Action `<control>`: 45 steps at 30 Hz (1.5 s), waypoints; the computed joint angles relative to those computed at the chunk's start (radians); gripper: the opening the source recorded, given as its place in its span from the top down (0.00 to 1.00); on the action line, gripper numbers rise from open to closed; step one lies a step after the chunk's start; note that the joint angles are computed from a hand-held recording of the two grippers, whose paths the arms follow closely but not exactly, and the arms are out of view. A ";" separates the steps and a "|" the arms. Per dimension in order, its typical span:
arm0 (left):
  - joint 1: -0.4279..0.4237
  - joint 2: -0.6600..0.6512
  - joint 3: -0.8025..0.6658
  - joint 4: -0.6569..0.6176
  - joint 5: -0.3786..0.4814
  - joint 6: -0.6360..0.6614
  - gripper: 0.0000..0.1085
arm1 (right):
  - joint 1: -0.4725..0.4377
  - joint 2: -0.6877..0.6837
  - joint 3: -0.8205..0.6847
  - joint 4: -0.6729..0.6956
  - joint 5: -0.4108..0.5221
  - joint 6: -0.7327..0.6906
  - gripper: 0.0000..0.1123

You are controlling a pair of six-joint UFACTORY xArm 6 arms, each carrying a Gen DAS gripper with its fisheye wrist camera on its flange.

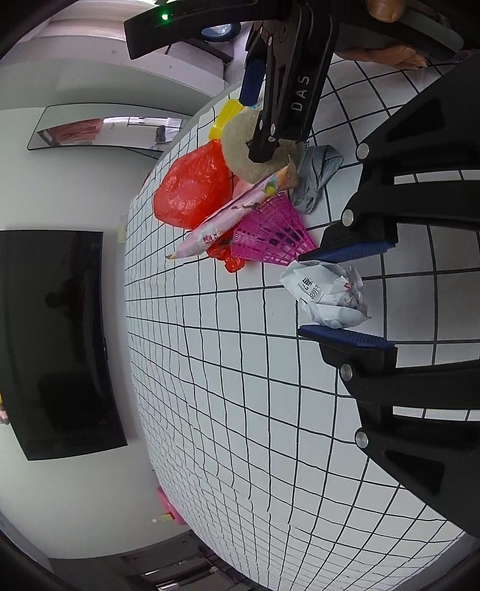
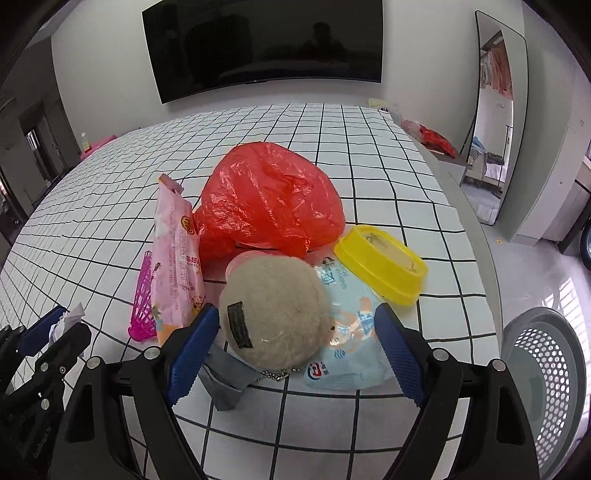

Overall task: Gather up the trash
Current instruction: 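Grasp the beige fuzzy ball with the right tool while the left tool holds the paper, then carry the paper and the ball in both tools over the grey laundry basket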

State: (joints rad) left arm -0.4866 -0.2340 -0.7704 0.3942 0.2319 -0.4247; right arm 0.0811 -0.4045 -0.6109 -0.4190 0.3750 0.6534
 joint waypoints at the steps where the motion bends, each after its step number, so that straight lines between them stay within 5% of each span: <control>1: 0.000 0.002 0.000 -0.009 -0.001 0.007 0.70 | 0.001 0.010 -0.008 -0.043 0.004 0.034 0.27; 4: 0.006 0.003 0.004 -0.038 -0.007 0.031 0.70 | 0.003 0.026 -0.018 -0.111 0.000 0.081 0.28; 10: 0.004 0.009 0.005 -0.066 -0.002 0.053 0.70 | 0.028 0.039 -0.035 -0.176 0.017 0.107 0.53; 17: -0.010 -0.019 0.029 -0.091 0.014 0.071 0.70 | 0.027 -0.032 0.009 -0.168 0.003 0.127 0.57; 24: -0.049 -0.052 0.027 -0.085 0.037 0.068 0.70 | 0.006 -0.223 0.091 -0.114 0.035 0.097 0.57; 30: -0.127 -0.066 0.008 -0.082 0.049 0.069 0.70 | -0.057 -0.506 0.219 -0.060 0.177 0.076 0.57; 37: -0.277 -0.020 -0.062 -0.139 0.063 0.102 0.70 | -0.255 -0.871 0.376 0.104 0.404 -0.099 0.57; 45: -0.461 0.128 -0.229 -0.128 0.106 0.090 0.69 | -0.722 -1.104 0.475 0.425 0.533 -0.520 0.57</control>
State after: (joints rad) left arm -0.9474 -0.1060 -0.9990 0.2658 0.3384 -0.3343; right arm -0.6412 -1.5086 -0.1358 0.0062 0.9075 0.1338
